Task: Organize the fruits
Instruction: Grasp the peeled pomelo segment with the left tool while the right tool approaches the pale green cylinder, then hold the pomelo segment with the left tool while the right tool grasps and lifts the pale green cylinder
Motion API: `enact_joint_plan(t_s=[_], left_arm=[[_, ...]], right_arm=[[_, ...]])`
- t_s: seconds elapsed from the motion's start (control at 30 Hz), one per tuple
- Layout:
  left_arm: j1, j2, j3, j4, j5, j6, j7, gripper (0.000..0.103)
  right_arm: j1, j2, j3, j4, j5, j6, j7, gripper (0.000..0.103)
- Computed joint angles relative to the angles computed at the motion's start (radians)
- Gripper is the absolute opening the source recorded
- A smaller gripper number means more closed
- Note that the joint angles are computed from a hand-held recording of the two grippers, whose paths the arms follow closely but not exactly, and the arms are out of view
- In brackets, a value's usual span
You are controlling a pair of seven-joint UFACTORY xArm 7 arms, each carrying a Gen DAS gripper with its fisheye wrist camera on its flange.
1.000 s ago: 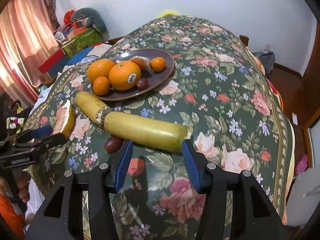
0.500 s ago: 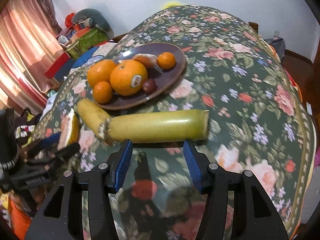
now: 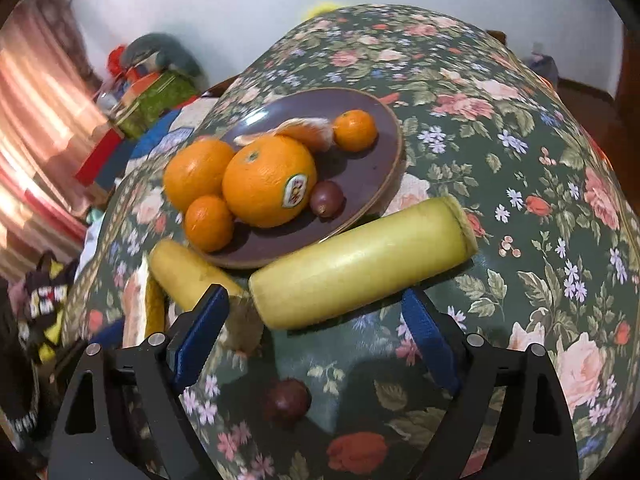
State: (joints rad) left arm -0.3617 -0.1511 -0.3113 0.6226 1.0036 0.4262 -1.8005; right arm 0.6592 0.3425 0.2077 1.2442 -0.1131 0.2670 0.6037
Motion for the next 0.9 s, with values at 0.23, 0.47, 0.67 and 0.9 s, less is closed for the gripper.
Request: enact_joint_plan(t_s=[0.23,0.47,0.67,0.9], left_arm=[[0.006,-0.023,-0.004,-0.022,-0.011,-0.029,0.003,0.058],[0.021,-0.05,-0.019,-0.046,-0.033,-0.066,0.013,0.056],[0.039,-0.055,-0.05,-0.052,-0.039,-0.084,0.018,0.056],[0.023,-0.028,-0.035,-0.025,-0.093,-0.051,0.079,0.057]], right_arm=[[-0.013,-0.025,0.003,-0.024,-0.017,0.012,-0.019,0.08],[-0.038,-0.113,0.013,-0.132,-0.022,0.025,-0.099,0.071],[-0.064,-0.198,0.007,-0.227,-0.053,0.034,-0.028,0.061],[-0.107,-0.164,0.051,-0.199,0.096,-0.033,-0.105,0.065]])
